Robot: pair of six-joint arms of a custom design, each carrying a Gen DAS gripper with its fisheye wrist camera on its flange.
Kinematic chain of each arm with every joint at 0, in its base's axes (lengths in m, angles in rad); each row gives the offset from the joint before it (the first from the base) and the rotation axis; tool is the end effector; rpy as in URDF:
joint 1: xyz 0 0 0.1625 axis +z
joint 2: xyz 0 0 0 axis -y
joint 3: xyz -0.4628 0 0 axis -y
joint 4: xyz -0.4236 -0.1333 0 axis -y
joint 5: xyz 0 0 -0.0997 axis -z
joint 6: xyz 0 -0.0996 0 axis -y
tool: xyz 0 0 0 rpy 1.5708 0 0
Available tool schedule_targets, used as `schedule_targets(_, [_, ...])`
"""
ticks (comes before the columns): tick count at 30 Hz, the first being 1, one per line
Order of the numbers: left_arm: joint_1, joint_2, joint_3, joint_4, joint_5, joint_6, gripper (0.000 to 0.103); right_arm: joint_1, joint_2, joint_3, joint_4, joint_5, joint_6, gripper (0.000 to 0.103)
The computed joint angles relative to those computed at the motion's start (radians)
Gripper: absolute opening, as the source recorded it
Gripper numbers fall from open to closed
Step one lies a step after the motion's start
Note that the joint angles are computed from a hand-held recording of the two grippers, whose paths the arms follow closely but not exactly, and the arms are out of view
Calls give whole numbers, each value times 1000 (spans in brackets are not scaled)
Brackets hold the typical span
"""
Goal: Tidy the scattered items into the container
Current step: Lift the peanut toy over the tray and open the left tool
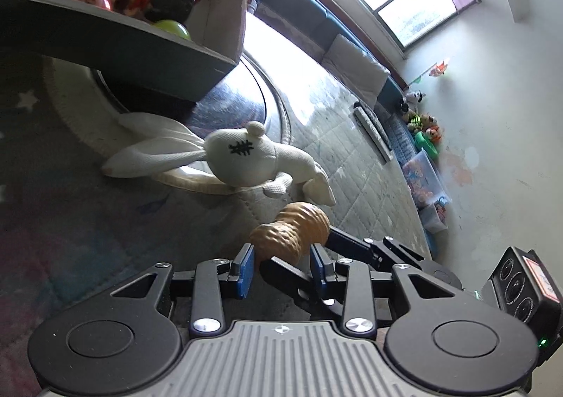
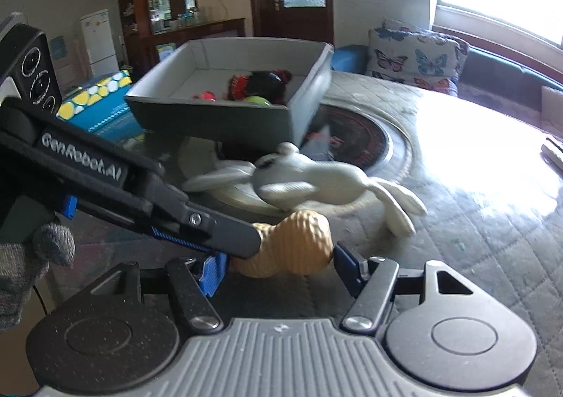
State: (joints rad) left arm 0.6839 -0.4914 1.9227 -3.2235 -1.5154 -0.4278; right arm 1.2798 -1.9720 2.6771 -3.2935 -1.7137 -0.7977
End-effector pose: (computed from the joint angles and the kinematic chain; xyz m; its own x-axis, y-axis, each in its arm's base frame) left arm -0.3665 -0.4779 -0.1137 -0.8963 0.4415 0.0420 0.4224 0.8787 -0.2222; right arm 0.0343 -0.3006 0.3470 -0.7458 -0.0809 0.6613 -0.5485 0.6378 -0.5406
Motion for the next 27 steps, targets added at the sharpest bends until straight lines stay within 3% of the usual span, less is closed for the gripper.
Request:
schedule_targets(7, [8,-53,56,-78,40,-23,37,113,99,-42,-43,-47,-7,66])
schedule_targets(16, [34,-97,13,-107,103,12,37,246,280,-179,-101,-74,-41,66])
schedule_targets(27, [103,-80,-150,-38,189,91,37,291,500,-426,-37,-43,-42,66])
